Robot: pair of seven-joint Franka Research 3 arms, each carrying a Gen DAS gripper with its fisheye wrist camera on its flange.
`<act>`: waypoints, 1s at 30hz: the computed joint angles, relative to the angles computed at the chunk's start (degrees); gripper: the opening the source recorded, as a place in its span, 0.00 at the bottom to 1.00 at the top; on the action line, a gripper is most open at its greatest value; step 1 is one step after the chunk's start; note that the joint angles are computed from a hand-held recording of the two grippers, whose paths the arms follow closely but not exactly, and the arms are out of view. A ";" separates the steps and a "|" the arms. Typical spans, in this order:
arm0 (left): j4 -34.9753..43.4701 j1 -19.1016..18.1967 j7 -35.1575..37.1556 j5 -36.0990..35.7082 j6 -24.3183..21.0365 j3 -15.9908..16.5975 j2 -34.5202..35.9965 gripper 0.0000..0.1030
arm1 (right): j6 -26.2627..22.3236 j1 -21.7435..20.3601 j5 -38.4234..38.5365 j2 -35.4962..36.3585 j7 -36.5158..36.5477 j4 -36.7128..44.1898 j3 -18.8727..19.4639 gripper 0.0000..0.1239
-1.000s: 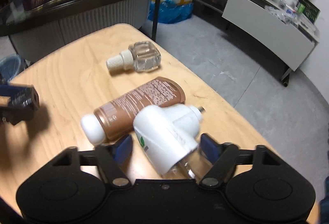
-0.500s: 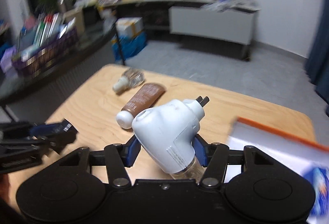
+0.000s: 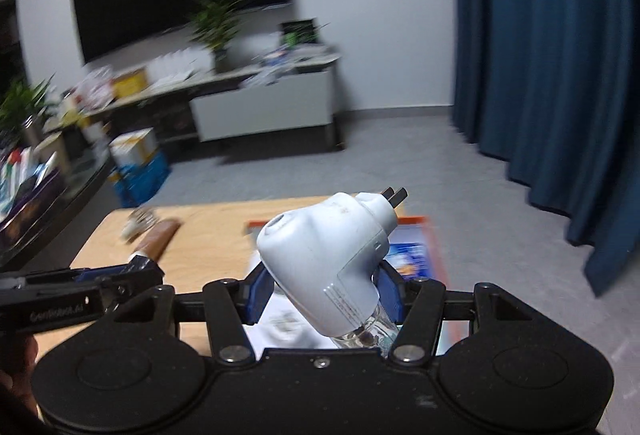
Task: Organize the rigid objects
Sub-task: 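Carry the black charger and white diffuser over the tray with both grippers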
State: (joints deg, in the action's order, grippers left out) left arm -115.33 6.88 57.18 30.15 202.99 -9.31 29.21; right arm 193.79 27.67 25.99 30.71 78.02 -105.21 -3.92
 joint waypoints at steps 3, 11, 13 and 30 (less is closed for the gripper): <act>2.60 -4.77 2.71 -3.44 -0.28 2.62 0.76 0.35 | 3.28 0.24 2.00 -0.97 0.24 -2.23 -1.11 0.54; 3.06 -11.99 7.11 -11.18 -1.13 6.12 1.86 0.35 | 4.63 -10.10 -3.53 0.60 2.38 -3.12 8.76 0.54; 2.84 -11.99 7.74 -11.61 -1.78 5.78 1.73 0.35 | 4.51 -12.65 -5.53 0.87 3.40 -3.25 11.09 0.54; 0.84 -19.74 14.00 -19.84 -5.21 10.78 0.63 0.35 | 3.04 -16.32 -10.89 1.61 6.42 -2.74 13.82 0.54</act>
State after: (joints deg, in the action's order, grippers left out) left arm -114.49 -12.85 71.18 10.31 197.79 1.47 29.83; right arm 196.83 11.35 15.10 32.32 84.45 -107.95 9.90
